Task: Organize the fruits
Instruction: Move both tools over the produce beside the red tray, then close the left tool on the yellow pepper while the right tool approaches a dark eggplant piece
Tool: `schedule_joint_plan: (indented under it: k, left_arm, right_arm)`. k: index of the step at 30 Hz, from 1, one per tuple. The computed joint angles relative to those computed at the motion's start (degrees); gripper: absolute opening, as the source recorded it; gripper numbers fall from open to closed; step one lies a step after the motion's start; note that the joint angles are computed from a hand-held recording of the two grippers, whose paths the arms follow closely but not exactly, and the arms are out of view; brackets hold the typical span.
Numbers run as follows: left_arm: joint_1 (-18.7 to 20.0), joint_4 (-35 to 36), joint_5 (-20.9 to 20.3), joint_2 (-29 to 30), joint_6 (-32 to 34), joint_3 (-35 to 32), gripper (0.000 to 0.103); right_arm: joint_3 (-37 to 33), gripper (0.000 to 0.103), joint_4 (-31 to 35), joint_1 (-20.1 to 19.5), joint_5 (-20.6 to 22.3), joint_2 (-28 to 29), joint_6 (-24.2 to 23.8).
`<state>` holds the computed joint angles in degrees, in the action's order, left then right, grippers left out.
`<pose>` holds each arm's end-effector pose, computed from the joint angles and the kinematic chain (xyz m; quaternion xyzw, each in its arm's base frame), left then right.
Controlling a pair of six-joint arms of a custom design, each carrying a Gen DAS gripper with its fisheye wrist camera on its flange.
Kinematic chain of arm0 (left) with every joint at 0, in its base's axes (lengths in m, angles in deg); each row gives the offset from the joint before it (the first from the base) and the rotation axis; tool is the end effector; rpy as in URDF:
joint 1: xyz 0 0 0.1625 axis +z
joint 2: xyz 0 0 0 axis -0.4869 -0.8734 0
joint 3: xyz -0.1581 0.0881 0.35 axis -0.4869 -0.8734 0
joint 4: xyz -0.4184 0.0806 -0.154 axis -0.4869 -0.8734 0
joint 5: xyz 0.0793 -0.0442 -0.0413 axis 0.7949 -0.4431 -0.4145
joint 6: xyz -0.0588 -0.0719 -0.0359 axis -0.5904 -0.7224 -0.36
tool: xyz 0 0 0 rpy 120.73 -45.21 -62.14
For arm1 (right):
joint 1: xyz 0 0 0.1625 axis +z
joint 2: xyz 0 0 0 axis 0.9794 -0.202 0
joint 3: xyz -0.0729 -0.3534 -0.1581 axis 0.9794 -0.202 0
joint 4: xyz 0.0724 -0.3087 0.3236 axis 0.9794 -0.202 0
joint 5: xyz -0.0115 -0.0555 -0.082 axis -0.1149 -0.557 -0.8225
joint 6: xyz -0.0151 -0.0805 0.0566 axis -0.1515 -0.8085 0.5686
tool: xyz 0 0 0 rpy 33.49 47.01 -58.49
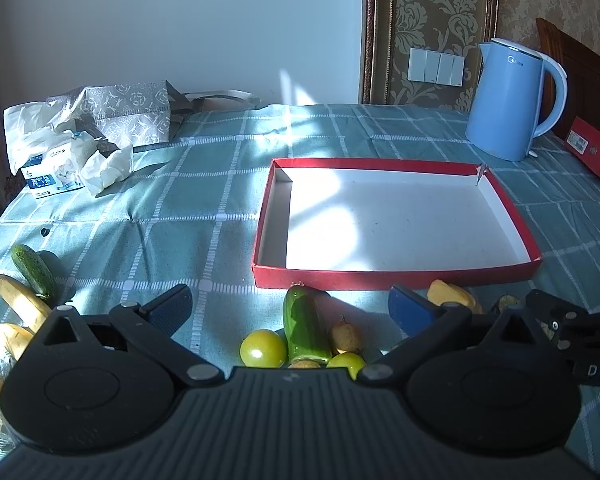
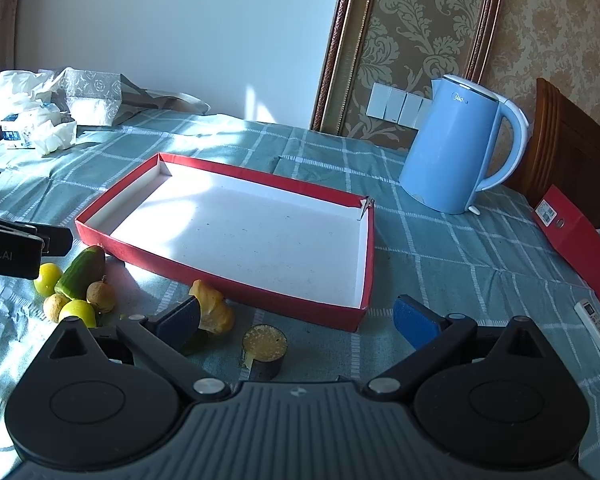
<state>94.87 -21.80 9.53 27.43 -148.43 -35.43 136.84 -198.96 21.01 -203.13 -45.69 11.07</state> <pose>-0.1021 -0.7544 0.1811 0.0744 0.8079 -0.4251 0.4013 0.2241 -0.7899 0.0398 0.3625 -0.8043 0.3376 0.3282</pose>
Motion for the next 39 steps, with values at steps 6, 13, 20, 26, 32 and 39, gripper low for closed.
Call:
schedule_joint_plan:
  k: [6,13,20,26,32,39]
  left_arm:
    - [0.0,0.0,0.1,0.0,0.0,0.1,0.103]
    - [0.0,-0.2,0.0,-0.3,-0.1,0.7,0.103]
    - [0.0,-0.4,0.0,-0.6,-0.2,1.3,0.103]
    - [0.1,0.1,0.2,-0.5,-0.4,1.0,0.103]
    - [0.2,0.1,0.1,-0.5,-0.3,1.1,0.103]
    - [0.5,0.7,0.1,-0.4,-0.7,1.7,0.103]
  right_arm:
    - [0.6,0.103,0.1,-0.1,0.1,-0.4,0.4]
    - [0.8,0.103,0.3,0.1,-0.1,-0.5,0.4]
    - [0.9,0.103,0.2,0.1,-0.2,-0.4,0.7]
    - [1.0,0.103,0.3,0.0,-0.1,-0.5,0.8]
    - [1.0,0.103,0.5,-0.1,0.1,-0.5,0.8]
    - [1.0,0.103,0.0,-0.4,-0.6,-0.7,1.7]
